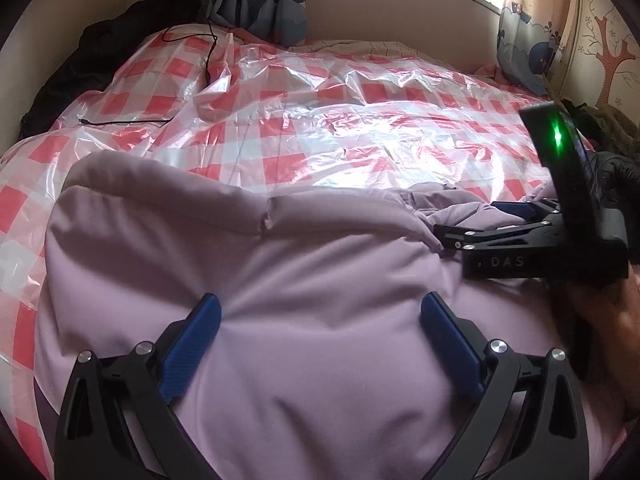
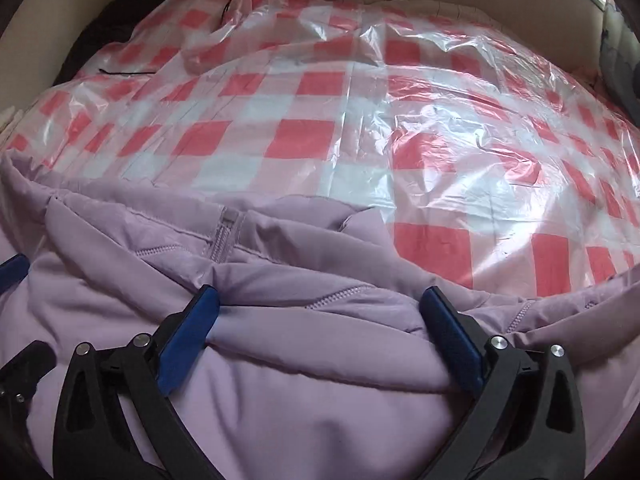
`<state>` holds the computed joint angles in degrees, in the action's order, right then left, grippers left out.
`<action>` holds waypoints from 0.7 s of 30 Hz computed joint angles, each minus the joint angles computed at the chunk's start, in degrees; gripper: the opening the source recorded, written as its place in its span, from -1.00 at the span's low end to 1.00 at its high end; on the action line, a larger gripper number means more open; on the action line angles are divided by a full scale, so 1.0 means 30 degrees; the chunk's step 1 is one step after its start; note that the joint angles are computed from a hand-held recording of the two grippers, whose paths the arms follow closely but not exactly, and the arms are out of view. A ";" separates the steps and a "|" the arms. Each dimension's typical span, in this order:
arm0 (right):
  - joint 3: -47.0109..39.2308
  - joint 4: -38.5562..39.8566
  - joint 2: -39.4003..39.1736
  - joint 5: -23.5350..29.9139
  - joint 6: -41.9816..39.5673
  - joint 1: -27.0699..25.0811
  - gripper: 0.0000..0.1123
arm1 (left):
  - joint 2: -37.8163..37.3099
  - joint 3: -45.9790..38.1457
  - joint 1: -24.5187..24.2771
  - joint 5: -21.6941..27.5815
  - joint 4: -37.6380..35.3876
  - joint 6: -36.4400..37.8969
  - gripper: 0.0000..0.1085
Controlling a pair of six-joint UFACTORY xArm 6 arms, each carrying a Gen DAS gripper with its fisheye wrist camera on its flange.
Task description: Fold large clothes
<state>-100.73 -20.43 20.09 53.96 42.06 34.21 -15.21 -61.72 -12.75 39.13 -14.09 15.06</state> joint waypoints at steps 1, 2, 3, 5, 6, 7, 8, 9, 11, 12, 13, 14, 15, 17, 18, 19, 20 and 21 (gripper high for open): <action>-0.0168 0.0223 0.0066 0.0168 -0.0158 -0.0026 0.73 | 0.0000 0.0064 -0.0052 -0.0040 0.0245 -0.0117 0.77; -0.0165 0.0718 -0.0020 0.0176 -0.0393 -0.0127 0.73 | 0.0014 0.0181 -0.0122 -0.0117 0.0618 -0.0327 0.77; -0.0172 0.1503 -0.0250 0.0268 -0.0810 -0.0295 0.73 | -0.0004 0.0260 -0.0174 -0.0173 0.0881 -0.0457 0.77; 0.0718 0.1594 -0.1497 -0.0122 -0.0735 -0.0426 0.73 | -0.0192 0.0483 -0.0232 -0.0383 0.1143 -0.0545 0.77; 0.1794 0.0787 -0.2597 -0.0760 -0.0012 -0.0335 0.73 | -0.0297 0.0573 -0.0213 -0.0463 0.1083 -0.0499 0.77; 0.2638 -0.0305 -0.3651 -0.0997 0.0854 -0.0202 0.73 | -0.0382 0.0636 -0.0169 -0.0503 0.0896 -0.0365 0.77; 0.3450 -0.1718 -0.4677 -0.0932 0.1911 -0.0145 0.73 | -0.0459 0.0699 -0.0113 -0.0565 0.0643 -0.0201 0.77; 0.4080 -0.2879 -0.5474 -0.0650 0.2778 -0.0182 0.73 | -0.0557 0.0792 -0.0082 -0.0662 0.0471 -0.0096 0.77; 0.5818 -0.4149 -0.6957 -0.0173 0.4122 -0.0757 0.73 | -0.0751 0.0969 -0.0064 -0.0842 0.0363 -0.0010 0.77; 0.7138 -0.4126 -0.7637 -0.0452 0.4701 -0.1309 0.73 | -0.0823 0.1050 -0.0074 -0.0945 0.0332 0.0022 0.77; 0.8842 -0.3304 -0.8315 -0.1531 0.4866 -0.2052 0.73 | -0.0877 0.1098 -0.0047 -0.0976 -0.0021 0.0269 0.77; 1.0411 -0.1951 -0.8654 -0.3111 0.5048 -0.2782 0.72 | -0.0919 0.1085 -0.0005 -0.0873 -0.0832 0.0745 0.77; 1.1181 -0.1398 -0.8818 -0.3892 0.5127 -0.3048 0.72 | -0.1003 0.1060 -0.0002 -0.0875 -0.1533 0.1126 0.77; 1.0507 -0.2225 -0.8345 -0.3054 0.5042 -0.2689 0.72 | -0.0937 0.1125 -0.0147 -0.1067 -0.0865 0.0742 0.77; 0.9979 -0.2142 -0.8030 -0.2379 0.4627 -0.2514 0.72 | -0.0858 0.1149 -0.0189 -0.1071 -0.0566 0.0523 0.77; 0.9745 -0.1580 -0.7953 -0.2156 0.4113 -0.2517 0.72 | -0.0829 0.1169 -0.0237 -0.1094 -0.0225 0.0290 0.77; 0.9679 -0.0986 -0.8196 -0.2041 0.3772 -0.2553 0.72 | -0.0897 0.1227 -0.0275 -0.1137 0.0064 0.0142 0.77; 0.9860 -0.1192 -0.8813 -0.1867 0.4178 -0.2314 0.72 | -0.1065 0.1356 -0.0283 -0.1244 0.0290 -0.0026 0.77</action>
